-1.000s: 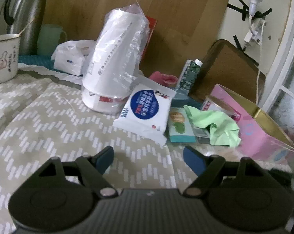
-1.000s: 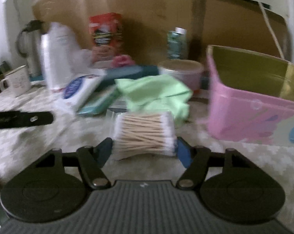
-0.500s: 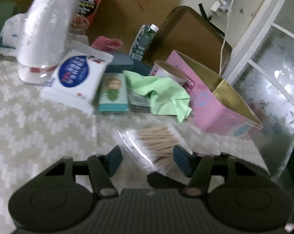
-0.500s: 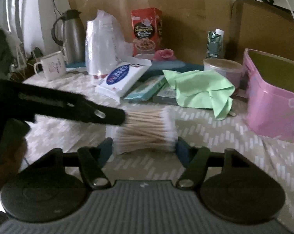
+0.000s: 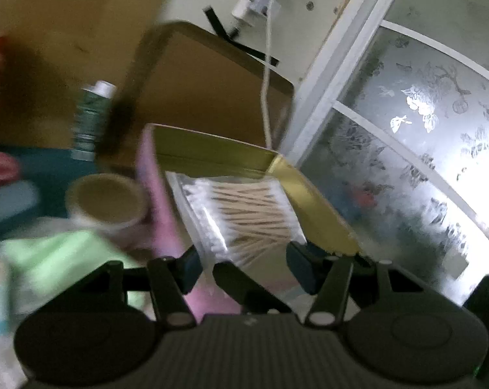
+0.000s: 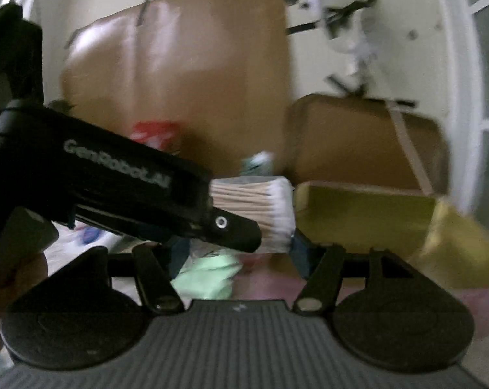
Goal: Organize soft objects
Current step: 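Carry the cotton swab bag into the pink tin and open the right gripper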
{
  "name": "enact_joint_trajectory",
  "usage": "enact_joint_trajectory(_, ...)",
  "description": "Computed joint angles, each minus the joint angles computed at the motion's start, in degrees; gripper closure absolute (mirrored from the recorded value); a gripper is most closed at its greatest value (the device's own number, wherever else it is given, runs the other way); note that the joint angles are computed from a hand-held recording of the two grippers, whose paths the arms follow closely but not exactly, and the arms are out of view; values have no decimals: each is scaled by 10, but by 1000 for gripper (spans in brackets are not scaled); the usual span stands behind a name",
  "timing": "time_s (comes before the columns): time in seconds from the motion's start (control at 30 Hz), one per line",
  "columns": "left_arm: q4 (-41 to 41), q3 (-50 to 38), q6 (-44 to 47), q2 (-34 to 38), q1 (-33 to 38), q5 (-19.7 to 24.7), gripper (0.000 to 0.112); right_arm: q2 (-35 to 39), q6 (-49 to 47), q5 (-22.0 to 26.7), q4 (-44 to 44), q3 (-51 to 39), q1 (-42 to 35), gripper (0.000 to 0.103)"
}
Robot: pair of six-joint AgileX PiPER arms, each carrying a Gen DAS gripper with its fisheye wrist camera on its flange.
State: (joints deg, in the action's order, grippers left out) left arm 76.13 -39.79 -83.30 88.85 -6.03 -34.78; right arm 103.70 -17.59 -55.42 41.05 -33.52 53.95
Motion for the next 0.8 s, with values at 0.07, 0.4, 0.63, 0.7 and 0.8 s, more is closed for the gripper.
enact_joint_trajectory(0.07,-37,-43,8,37,-46,35,56,-5,3,3,-6,6,-36,36)
enact_joint_trajectory(0.4,-183,-16,156,46,-83,85,45,25,49,-3,14,11,-119,8)
enact_joint_trajectory(0.63,-156,185,292,-68,164,-69,43,52,76,-115,54,41,-6,18)
enact_joint_trajectory(0.7,-142,221,340,-63,255,-90,44,52,82,-123,45,37,17,22)
enact_joint_trajectory(0.8,-107,239,391,-24,380,-112,45,42,75,-56,-13,10,19,38)
